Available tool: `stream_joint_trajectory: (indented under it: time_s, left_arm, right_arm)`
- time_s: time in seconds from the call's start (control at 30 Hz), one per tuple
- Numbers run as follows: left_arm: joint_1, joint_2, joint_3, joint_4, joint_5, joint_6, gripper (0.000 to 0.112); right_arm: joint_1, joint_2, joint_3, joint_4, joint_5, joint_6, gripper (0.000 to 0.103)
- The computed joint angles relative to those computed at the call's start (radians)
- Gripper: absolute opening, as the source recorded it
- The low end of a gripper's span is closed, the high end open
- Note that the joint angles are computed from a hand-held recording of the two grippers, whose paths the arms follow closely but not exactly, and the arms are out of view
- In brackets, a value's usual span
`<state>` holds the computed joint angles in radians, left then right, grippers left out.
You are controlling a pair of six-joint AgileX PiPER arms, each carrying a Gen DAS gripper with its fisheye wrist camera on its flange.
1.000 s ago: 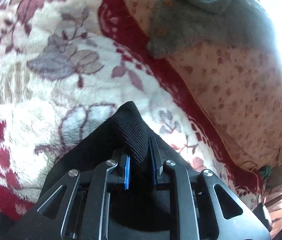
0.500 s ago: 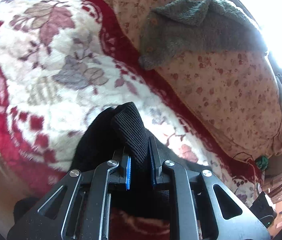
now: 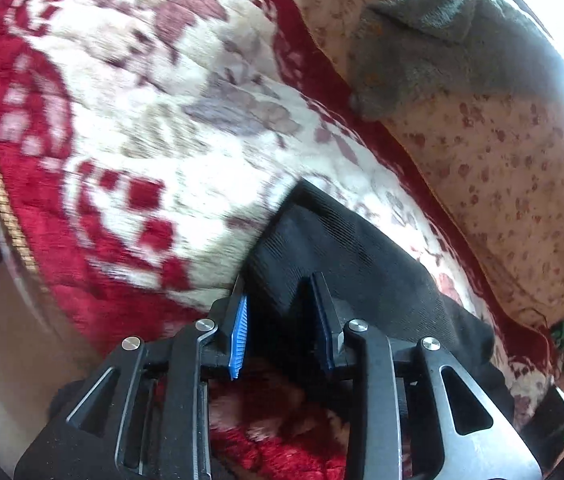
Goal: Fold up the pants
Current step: 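Fold the pants over again and release both grippers onto the blanket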
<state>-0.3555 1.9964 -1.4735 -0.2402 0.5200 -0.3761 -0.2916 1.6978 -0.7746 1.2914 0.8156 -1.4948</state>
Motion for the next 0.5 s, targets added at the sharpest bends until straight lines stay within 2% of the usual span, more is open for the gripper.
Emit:
stream_joint_trajectory:
  time_s: [0.07,0.13,0.23,0.33,0.43,0.5]
  left_arm:
    - [-0.013,-0.037,0.027,0.121,-0.014,-0.113,0.028]
    - [-0.022,-0.074,0.056,0.175,-0.036,-0.160,0.028]
    - [-0.037,-0.101,0.063,0.143,-0.043,-0.126,0.028]
    - [-0.076,-0.093,0.024,0.069,-0.016,-0.046,0.028]
    - [-0.119,-0.057,-0.039,-0.004,0.019,0.029,0.040]
    - [-0.160,-0.010,-0.109,-0.068,0.054,0.103,0.042]
  right_arm:
    - [-0.048,-0.048,0.029,-0.022,0.008,-0.011,0.028]
    - [-0.126,-0.083,0.057,-0.035,0.027,-0.022,0.028]
    - [-0.263,-0.089,0.062,-0.052,0.073,-0.010,0.028]
    - [-0.399,-0.096,0.067,-0.068,0.101,-0.010,0.028]
    - [-0.531,-0.091,0.075,-0.082,0.117,-0.021,0.028]
    - [-0.612,-0.070,0.069,-0.094,0.136,-0.022,0.029]
